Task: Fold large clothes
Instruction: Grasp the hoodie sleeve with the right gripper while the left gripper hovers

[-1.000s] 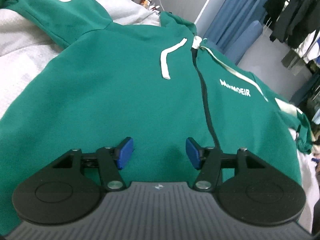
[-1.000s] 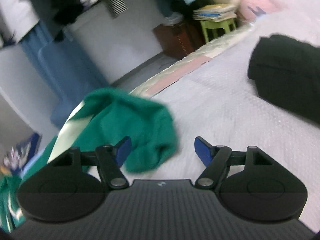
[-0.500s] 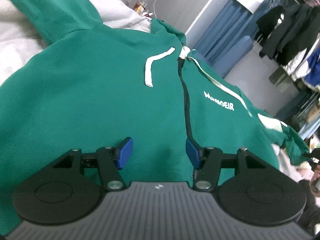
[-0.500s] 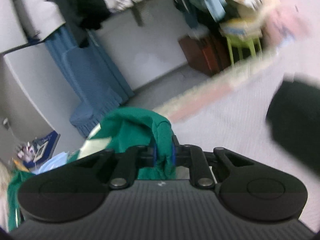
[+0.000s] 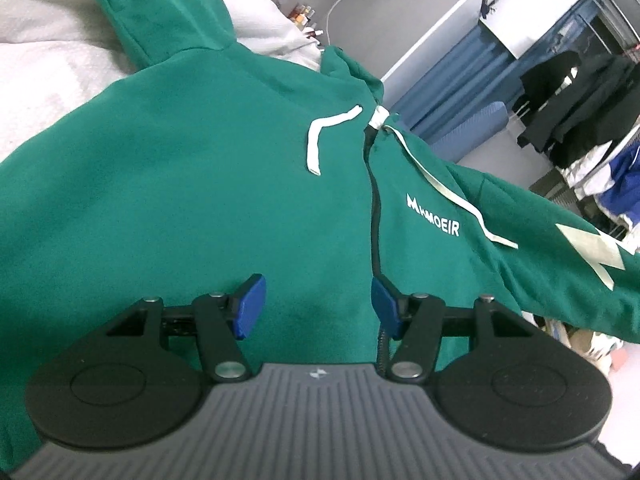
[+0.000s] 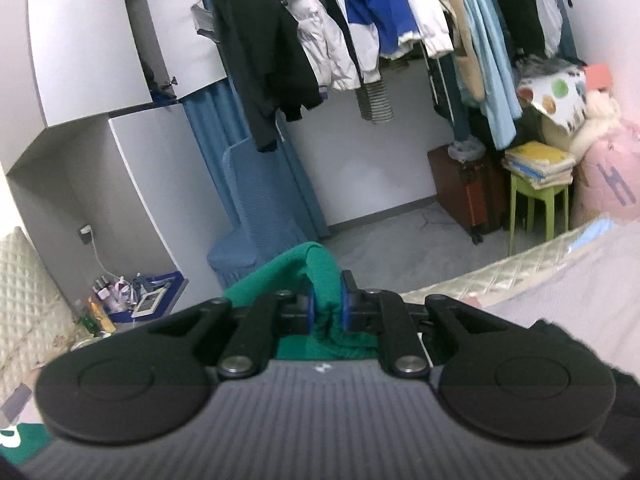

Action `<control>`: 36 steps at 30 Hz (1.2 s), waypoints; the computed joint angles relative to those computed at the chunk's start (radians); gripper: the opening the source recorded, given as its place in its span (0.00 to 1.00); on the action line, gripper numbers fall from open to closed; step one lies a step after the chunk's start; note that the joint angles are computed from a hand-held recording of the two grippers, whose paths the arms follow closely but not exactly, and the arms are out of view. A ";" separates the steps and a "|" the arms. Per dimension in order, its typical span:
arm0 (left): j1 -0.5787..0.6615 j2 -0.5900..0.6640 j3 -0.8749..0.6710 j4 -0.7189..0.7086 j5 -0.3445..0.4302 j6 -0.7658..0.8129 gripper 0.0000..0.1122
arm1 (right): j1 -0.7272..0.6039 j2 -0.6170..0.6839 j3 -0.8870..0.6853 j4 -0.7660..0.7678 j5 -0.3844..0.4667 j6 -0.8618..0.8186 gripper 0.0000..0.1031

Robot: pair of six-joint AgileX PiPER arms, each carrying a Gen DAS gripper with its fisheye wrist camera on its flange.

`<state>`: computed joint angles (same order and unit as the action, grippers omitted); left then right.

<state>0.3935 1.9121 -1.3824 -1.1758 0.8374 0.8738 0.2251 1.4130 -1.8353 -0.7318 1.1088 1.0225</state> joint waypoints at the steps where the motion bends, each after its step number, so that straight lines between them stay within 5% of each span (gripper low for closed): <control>1: 0.003 -0.001 0.002 -0.006 0.002 0.007 0.57 | -0.013 0.020 -0.028 0.008 0.022 -0.021 0.14; 9: -0.002 -0.023 0.019 -0.009 -0.023 0.031 0.57 | -0.207 0.150 -0.011 0.110 -0.029 -0.023 0.14; 21: -0.149 -0.048 0.040 0.028 -0.319 0.129 0.57 | -0.506 0.414 0.136 0.270 -0.371 -0.056 0.15; 30: -0.237 -0.013 0.015 0.112 -0.421 0.096 0.57 | -0.589 0.489 0.260 0.349 -0.636 -0.027 0.23; 31: -0.239 -0.008 0.008 0.120 -0.418 0.094 0.57 | -0.593 0.468 0.293 0.335 -0.675 0.006 0.28; 33: -0.245 -0.012 0.015 0.124 -0.428 0.105 0.57 | -0.587 0.395 0.391 0.222 -0.774 0.154 0.59; 35: -0.246 -0.021 0.026 0.124 -0.433 0.116 0.57 | -0.589 0.328 0.476 0.226 -0.855 0.185 0.77; 36: -0.247 -0.028 0.034 0.128 -0.439 0.113 0.57 | -0.587 0.302 0.500 0.287 -0.873 0.140 0.76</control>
